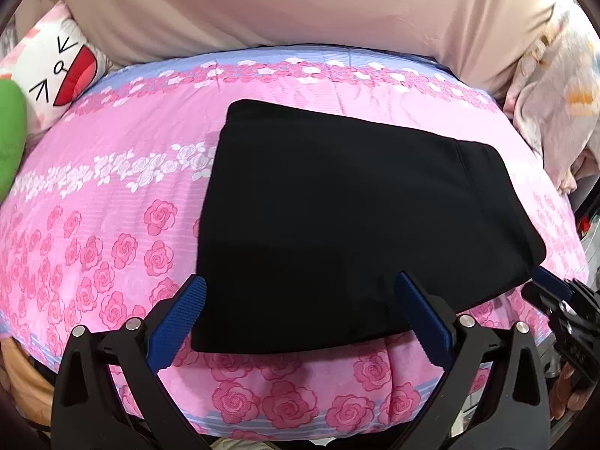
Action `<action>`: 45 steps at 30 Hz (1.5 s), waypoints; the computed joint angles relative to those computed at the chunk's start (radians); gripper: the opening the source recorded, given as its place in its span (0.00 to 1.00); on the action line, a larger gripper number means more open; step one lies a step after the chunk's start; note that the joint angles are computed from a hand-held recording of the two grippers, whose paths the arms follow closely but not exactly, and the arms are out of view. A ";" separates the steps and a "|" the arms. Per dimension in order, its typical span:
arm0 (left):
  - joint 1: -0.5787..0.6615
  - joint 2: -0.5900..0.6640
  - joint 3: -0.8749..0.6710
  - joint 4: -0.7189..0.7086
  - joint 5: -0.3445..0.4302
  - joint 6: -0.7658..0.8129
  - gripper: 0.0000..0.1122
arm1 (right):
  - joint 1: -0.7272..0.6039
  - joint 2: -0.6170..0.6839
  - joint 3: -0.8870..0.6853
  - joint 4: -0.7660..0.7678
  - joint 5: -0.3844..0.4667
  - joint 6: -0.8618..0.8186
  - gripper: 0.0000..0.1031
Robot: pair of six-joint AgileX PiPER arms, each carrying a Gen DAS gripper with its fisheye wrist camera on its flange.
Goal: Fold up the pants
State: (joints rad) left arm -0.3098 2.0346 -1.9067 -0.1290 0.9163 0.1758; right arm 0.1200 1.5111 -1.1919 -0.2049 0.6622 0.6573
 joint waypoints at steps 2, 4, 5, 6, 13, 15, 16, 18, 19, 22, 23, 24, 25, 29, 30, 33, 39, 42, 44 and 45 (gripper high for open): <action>-0.021 -0.005 0.015 0.042 -0.021 -0.019 0.88 | -0.016 0.022 -0.010 0.011 -0.011 -0.008 0.12; -0.035 -0.005 0.021 0.071 -0.028 -0.032 0.88 | -0.033 -0.010 -0.013 0.031 -0.034 -0.027 0.07; -0.042 -0.006 0.026 0.084 -0.034 -0.038 0.88 | -0.044 -0.038 -0.006 0.040 -0.053 -0.031 0.07; -0.049 -0.005 0.029 0.100 -0.038 -0.047 0.88 | -0.043 -0.046 -0.004 0.009 -0.052 0.005 0.04; -0.079 0.005 0.052 0.195 -0.066 -0.105 0.88 | -0.158 -0.008 0.034 0.067 0.015 0.082 0.01; -0.078 0.006 0.054 0.195 -0.070 -0.107 0.88 | -0.148 -0.060 0.025 0.056 -0.040 0.094 0.11; -0.079 0.007 0.054 0.197 -0.072 -0.113 0.88 | -0.134 -0.052 -0.016 0.060 -0.036 0.072 0.19; -0.083 0.011 0.053 0.211 -0.076 -0.127 0.88 | -0.120 -0.012 -0.088 0.097 -0.029 -0.004 0.40; -0.086 0.012 0.052 0.218 -0.076 -0.130 0.88 | -0.101 0.020 -0.125 0.063 -0.016 0.008 0.42; -0.088 0.013 0.048 0.221 -0.070 -0.135 0.88 | -0.082 0.113 -0.187 0.062 0.003 -0.011 0.43; -0.088 0.014 0.047 0.222 -0.070 -0.137 0.88 | -0.080 0.127 -0.182 0.046 -0.002 0.000 0.39; -0.088 0.013 0.051 0.222 -0.074 -0.138 0.88 | -0.065 0.162 -0.198 -0.009 0.023 0.030 0.33; -0.087 0.013 0.051 0.220 -0.075 -0.135 0.88 | -0.063 0.187 -0.202 -0.043 0.040 0.045 0.33; -0.094 0.014 0.059 0.240 -0.090 -0.143 0.88 | -0.091 0.142 -0.154 0.032 0.011 0.033 0.33; -0.093 0.014 0.060 0.237 -0.091 -0.140 0.88 | -0.072 0.128 -0.169 -0.017 0.047 0.074 0.34; -0.064 -0.001 0.065 0.164 -0.097 -0.083 0.88 | -0.047 0.092 -0.183 -0.087 0.100 0.119 0.38; 0.127 0.066 -0.092 -0.162 0.097 0.049 0.88 | -0.092 0.013 -0.094 -0.002 0.092 0.109 0.49; 0.194 0.160 -0.221 -0.258 0.230 0.028 0.88 | -0.145 -0.009 -0.037 0.197 0.022 -0.021 0.53; 0.209 0.195 -0.256 -0.293 0.273 0.019 0.88 | -0.152 0.008 -0.035 0.272 0.009 -0.058 0.53; 0.213 0.212 -0.275 -0.317 0.296 0.022 0.88 | -0.145 0.019 -0.042 0.277 0.014 -0.053 0.53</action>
State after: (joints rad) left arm -0.0968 2.2466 -2.1817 -0.4460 1.2126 0.1981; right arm -0.0251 1.5298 -1.2335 0.0723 0.6763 0.6044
